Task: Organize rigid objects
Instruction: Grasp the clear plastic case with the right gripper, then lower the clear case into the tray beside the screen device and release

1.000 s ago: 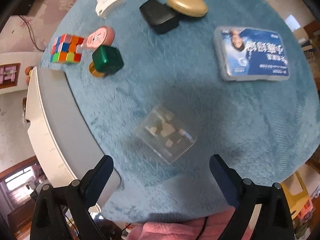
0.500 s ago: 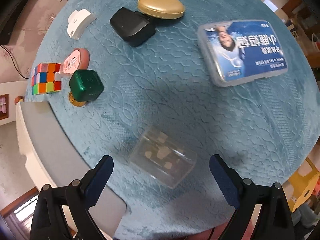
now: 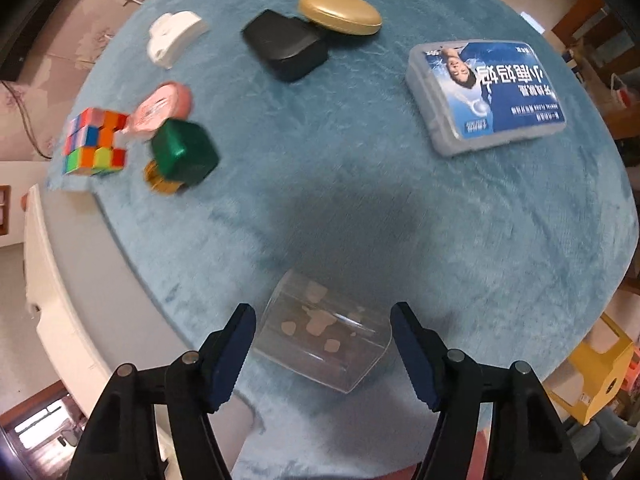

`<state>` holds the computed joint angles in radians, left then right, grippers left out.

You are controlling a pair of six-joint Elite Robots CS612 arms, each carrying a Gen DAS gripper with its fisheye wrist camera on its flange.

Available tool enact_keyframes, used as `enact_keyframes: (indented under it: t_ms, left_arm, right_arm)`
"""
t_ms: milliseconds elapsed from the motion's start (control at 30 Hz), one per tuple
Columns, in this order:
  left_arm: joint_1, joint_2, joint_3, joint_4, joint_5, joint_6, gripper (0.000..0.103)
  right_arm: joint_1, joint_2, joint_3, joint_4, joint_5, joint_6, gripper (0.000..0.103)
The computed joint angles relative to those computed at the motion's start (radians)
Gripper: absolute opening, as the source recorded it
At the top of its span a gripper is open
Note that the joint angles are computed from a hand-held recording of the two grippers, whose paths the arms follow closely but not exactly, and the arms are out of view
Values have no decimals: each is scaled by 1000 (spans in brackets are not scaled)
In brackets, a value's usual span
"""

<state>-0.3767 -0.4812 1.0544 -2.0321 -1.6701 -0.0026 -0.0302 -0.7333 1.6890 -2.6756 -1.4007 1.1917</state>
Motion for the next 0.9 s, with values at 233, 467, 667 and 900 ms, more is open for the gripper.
enact_keyframes:
  t_ms: [233, 467, 667, 900]
  left_arm:
    - [9, 17, -28, 25, -34, 57, 13]
    - [6, 29, -47, 48, -31, 129, 13]
    - [-2, 30, -49, 50, -18, 180, 13]
    - [-5, 30, -43, 18, -23, 209, 12]
  right_arm:
    - [23, -37, 30, -152, 55, 61, 70]
    - [56, -44, 4, -228, 0, 8, 70]
    - [89, -36, -23, -272, -56, -91, 70]
    - [128, -11, -76, -292, -87, -239, 71]
